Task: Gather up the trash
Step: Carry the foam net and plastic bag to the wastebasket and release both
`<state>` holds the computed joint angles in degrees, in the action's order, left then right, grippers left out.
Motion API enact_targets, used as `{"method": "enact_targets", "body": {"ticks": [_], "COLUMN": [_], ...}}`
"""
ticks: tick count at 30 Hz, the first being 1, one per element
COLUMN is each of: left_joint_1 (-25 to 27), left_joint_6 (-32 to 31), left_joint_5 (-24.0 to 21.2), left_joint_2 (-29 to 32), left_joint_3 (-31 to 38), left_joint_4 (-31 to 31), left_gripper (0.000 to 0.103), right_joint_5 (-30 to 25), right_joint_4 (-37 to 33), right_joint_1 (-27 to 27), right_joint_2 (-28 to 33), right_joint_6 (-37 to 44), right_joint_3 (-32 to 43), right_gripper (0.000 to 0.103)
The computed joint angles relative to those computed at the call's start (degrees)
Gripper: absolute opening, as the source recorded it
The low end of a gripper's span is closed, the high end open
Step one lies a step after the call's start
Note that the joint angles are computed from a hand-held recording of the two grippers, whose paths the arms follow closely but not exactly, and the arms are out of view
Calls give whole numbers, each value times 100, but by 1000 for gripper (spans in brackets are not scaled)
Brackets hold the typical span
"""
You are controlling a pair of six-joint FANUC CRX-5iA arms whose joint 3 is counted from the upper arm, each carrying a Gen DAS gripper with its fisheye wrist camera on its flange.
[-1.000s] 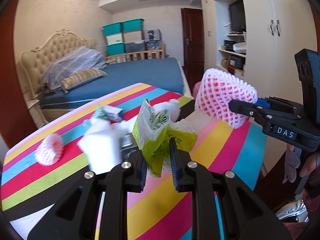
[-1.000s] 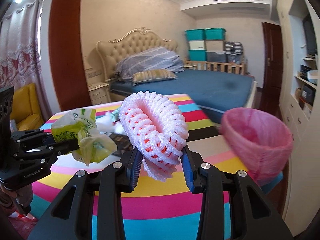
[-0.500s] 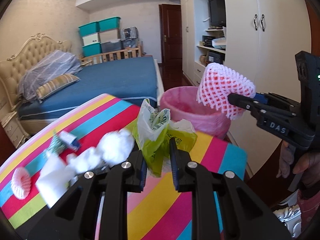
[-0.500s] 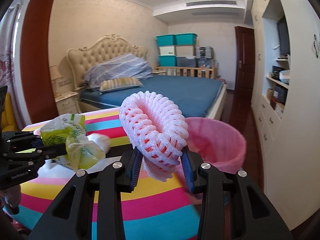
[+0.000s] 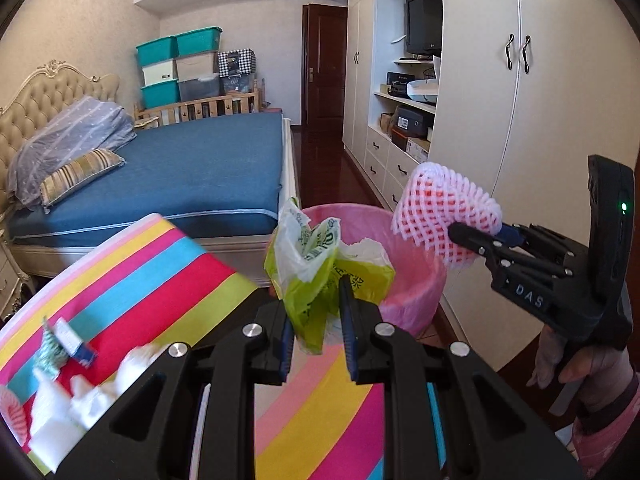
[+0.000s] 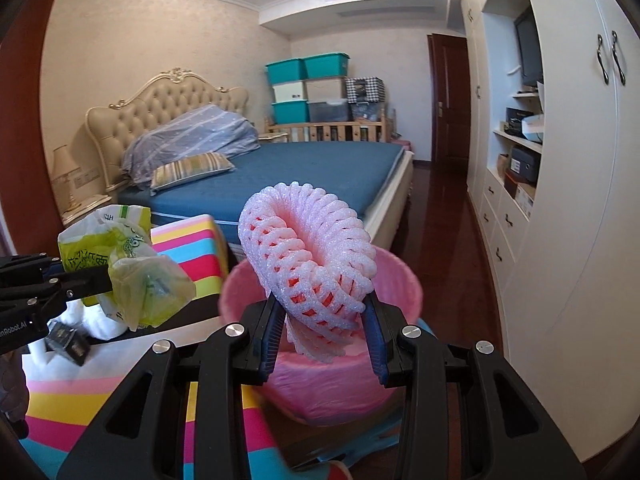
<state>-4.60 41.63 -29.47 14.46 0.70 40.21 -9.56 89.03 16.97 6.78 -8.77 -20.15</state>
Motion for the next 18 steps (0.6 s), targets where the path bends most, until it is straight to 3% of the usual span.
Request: {"method": "enact_targets", "body": {"ticks": [10, 18], "left_joint_1": [-293, -378], "left_joint_6": [975, 1406], "left_joint_5": [-208, -331], "left_joint_2": [932, 1420], "left_joint_3": [1250, 1884], "left_joint_4": [-617, -845], "left_gripper": [20, 21], "right_joint_5": [-442, -714], "right_joint_4": [-2116, -3017], "right_joint_1": [199, 320], "right_joint_2": [609, 1004], "right_joint_6": [1860, 2547], "right_joint_3": [782, 1255], "right_gripper": [36, 36]}}
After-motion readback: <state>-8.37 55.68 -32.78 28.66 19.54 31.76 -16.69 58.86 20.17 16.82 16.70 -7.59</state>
